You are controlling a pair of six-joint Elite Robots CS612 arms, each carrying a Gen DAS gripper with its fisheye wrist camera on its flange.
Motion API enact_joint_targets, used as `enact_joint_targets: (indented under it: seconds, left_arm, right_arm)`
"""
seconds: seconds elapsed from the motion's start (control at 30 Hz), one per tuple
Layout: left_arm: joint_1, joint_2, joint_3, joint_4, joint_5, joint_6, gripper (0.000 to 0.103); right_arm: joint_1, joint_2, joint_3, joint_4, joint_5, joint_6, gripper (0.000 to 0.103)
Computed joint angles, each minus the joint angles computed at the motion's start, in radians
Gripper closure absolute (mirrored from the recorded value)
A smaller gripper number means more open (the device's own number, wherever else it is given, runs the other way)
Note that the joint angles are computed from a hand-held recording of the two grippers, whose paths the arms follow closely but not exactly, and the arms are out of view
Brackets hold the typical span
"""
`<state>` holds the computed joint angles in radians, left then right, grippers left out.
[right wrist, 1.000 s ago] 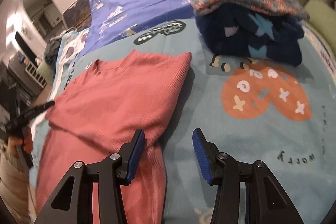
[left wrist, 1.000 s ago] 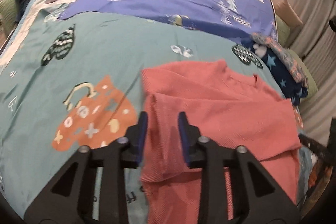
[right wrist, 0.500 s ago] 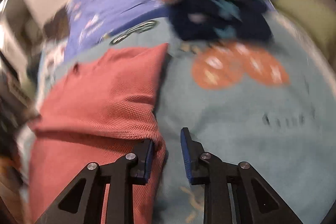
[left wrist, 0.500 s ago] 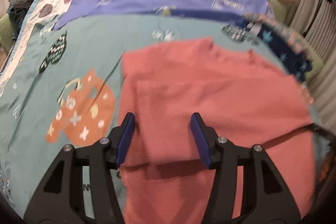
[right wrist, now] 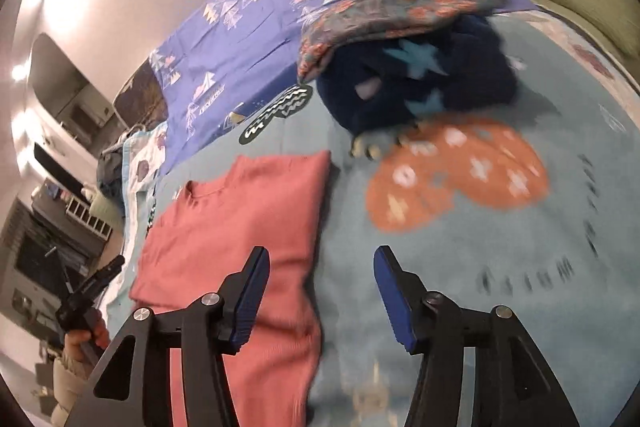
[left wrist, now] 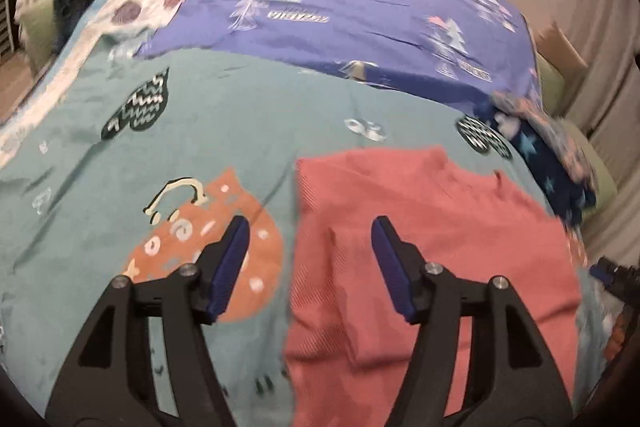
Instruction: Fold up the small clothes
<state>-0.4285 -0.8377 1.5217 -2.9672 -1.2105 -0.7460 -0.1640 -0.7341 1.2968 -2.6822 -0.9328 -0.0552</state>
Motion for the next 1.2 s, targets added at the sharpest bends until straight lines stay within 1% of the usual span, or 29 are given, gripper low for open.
enact_joint_targets:
  seconds: [0.07,0.13,0.17,0.2,0.23,0.3,0.33,0.37,0.4,0.43,0.47,0.5,0.53,0.6,0.63,0.67,0.7,0.77,0.8,0.83,0.87,0.9,0.93,0.97,1.0,1.03,1.1,1.13,1.2]
  left_arm:
    - [0.026,0.020,-0.032,0.017,-0.055,-0.041,0.039]
    - [0.045,0.042,-0.055,0.002,-0.114,-0.045,0.039]
    - [0.058,0.058,-0.072,-0.006,-0.171,-0.037,0.039]
    - [0.066,0.066,-0.084,0.000,-0.203,-0.032,0.039]
    - [0.076,0.082,-0.108,0.030,-0.243,-0.023,0.039]
    - [0.078,0.096,-0.128,0.050,-0.269,-0.013,0.039]
    - [0.079,0.104,-0.135,0.038,-0.277,-0.008,0.039]
    - [0.078,0.109,-0.135,0.008,-0.277,-0.002,0.049]
    - [0.079,0.115,-0.135,-0.031,-0.302,0.008,0.080]
    - [0.081,0.123,-0.143,-0.055,-0.333,0.015,0.096]
    - [0.077,0.123,-0.147,-0.055,-0.323,0.019,0.096]
    - [0.072,0.121,-0.146,-0.062,-0.294,0.033,0.097]
    - [0.063,0.120,-0.142,-0.090,-0.255,0.059,0.097]
    - [0.054,0.119,-0.137,-0.150,-0.201,0.078,0.097]
    - [0.048,0.119,-0.135,-0.173,-0.156,0.085,0.098]
    - [0.046,0.119,-0.135,-0.177,-0.125,0.089,0.098]
    - [0.048,0.123,-0.138,-0.169,-0.107,0.082,0.098]
    - [0.063,0.133,-0.151,-0.120,-0.157,0.047,0.097]
    - [0.067,0.135,-0.151,-0.098,-0.169,0.037,0.097]
    - [0.072,0.136,-0.148,-0.087,-0.190,0.019,0.097]
    - [0.074,0.135,-0.144,-0.094,-0.199,0.003,0.094]
    - [0.076,0.130,-0.131,-0.117,-0.201,-0.018,0.090]
    - [0.078,0.123,-0.119,-0.132,-0.200,-0.027,0.088]
    - [0.080,0.115,-0.108,-0.137,-0.190,-0.029,0.082]
    - [0.079,0.106,-0.104,-0.130,-0.165,-0.026,0.076]
    - [0.079,0.103,-0.104,-0.127,-0.155,-0.021,0.074]
    - [0.083,0.100,-0.113,-0.117,-0.164,-0.006,0.060]
    - [0.084,0.099,-0.120,-0.104,-0.173,0.002,0.057]
    - [0.080,0.104,-0.153,-0.055,-0.180,0.048,0.055]
  right_arm:
    - [0.015,0.040,-0.079,0.082,0.006,-0.041,0.047]
    - [0.032,0.079,-0.149,0.133,-0.032,-0.063,0.047]
    - [0.038,0.094,-0.175,0.151,-0.045,-0.064,0.047]
    - [0.042,0.110,-0.203,0.177,-0.043,-0.066,0.047]
    - [0.042,0.127,-0.231,0.209,-0.021,-0.068,0.047]
    - [0.039,0.152,-0.265,0.243,0.040,-0.063,0.047]
    - [0.038,0.164,-0.281,0.253,0.070,-0.066,0.047]
    - [0.038,0.170,-0.288,0.255,0.084,-0.072,0.047]
    - [0.040,0.177,-0.298,0.262,0.090,-0.083,0.054]
    - [0.043,0.183,-0.307,0.269,0.099,-0.099,0.093]
    - [0.045,0.191,-0.325,0.300,0.110,-0.110,0.098]
    - [0.047,0.191,-0.325,0.291,0.106,-0.092,0.099]
    - [0.047,0.188,-0.316,0.240,0.100,-0.061,0.099]
    - [0.042,0.181,-0.298,0.132,0.129,-0.020,0.100]
    - [0.039,0.180,-0.296,0.086,0.142,-0.001,0.100]
    - [0.037,0.178,-0.293,0.063,0.140,-0.005,0.100]
    - [0.040,0.180,-0.301,0.057,0.109,-0.016,0.100]
    - [0.046,0.191,-0.324,0.095,0.059,-0.026,0.099]
    - [0.049,0.201,-0.343,0.148,0.041,-0.045,0.099]
    - [0.053,0.213,-0.369,0.219,0.016,-0.069,0.096]
    - [0.055,0.217,-0.375,0.249,-0.004,-0.074,0.095]
    - [0.052,0.217,-0.368,0.251,0.006,-0.067,0.095]
    - [0.045,0.209,-0.346,0.225,0.034,-0.046,0.092]
    - [0.040,0.201,-0.330,0.211,0.044,-0.035,0.090]
    - [0.038,0.193,-0.321,0.200,0.043,-0.032,0.087]
    - [0.035,0.183,-0.307,0.180,0.038,-0.034,0.084]
    - [0.033,0.173,-0.303,0.172,0.029,-0.052,0.080]
    - [0.035,0.172,-0.308,0.177,0.020,-0.059,0.079]
    - [0.042,0.166,-0.311,0.174,-0.010,-0.075,0.077]
